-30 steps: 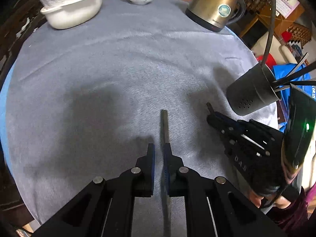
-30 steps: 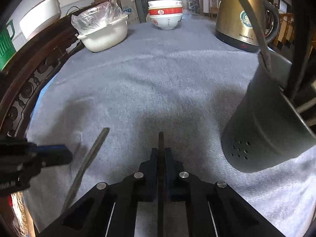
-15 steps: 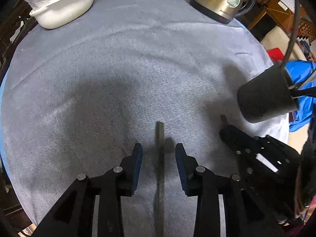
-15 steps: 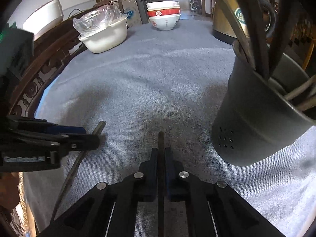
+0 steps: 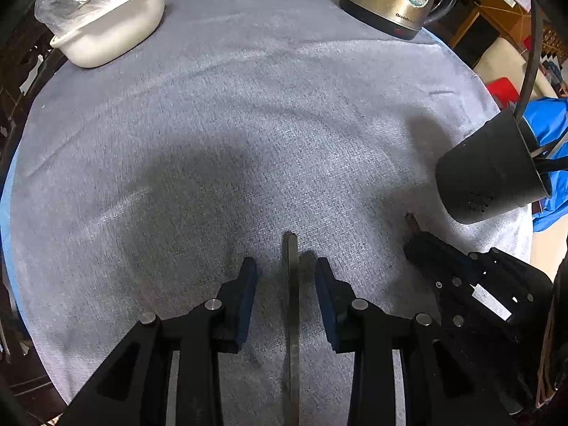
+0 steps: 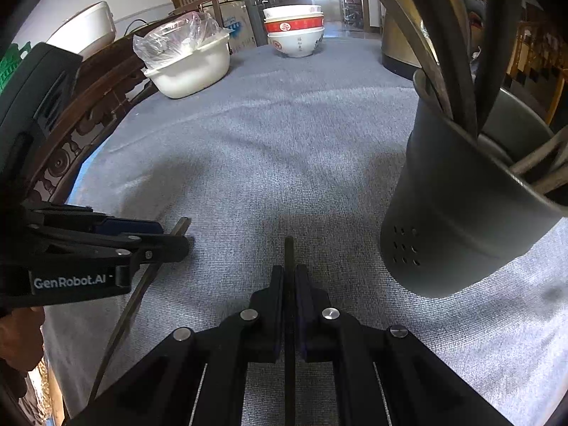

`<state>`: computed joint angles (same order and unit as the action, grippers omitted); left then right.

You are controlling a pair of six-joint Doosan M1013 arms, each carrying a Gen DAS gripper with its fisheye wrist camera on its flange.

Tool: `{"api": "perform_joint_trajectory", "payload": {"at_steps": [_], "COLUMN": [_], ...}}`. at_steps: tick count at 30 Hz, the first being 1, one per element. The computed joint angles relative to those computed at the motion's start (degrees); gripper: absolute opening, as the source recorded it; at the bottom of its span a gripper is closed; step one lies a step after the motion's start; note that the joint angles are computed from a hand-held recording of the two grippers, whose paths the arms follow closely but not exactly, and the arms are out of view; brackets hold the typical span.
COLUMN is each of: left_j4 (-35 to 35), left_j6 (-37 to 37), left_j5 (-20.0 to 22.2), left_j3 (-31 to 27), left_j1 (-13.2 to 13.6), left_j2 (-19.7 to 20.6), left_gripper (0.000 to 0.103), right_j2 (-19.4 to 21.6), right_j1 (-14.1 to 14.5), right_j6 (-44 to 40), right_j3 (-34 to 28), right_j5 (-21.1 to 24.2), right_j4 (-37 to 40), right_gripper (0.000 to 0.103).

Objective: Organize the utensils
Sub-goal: 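Lift both held chopsticks off the cloth and raise them upright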

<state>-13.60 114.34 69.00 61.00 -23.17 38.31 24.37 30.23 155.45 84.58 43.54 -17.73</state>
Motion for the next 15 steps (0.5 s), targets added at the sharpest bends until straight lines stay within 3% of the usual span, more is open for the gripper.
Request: {"api": "perform_joint_trajectory", "payload": {"at_steps": [4,15], "left_j4": [0.46,-1.40], "left_j6": [-0.06,2.14], "left_j5": [-0.81,1.34], "left_j3": [0.55,0.67], "left_j1": [0.12,1.06], "left_j2": [-0.40,-0.28], "left_gripper": [0.015,0.014], "right_j2": [-0.35,-0.09], "right_j1": [-0.38,-0.96], "right_j6": [-1.05,-3.92], "right_j3": [0.31,-0.51], "right_j5": [-0.12,1.14], "right_j4": [2.23,6.16], "right_gripper": [0.008,0.009]}}
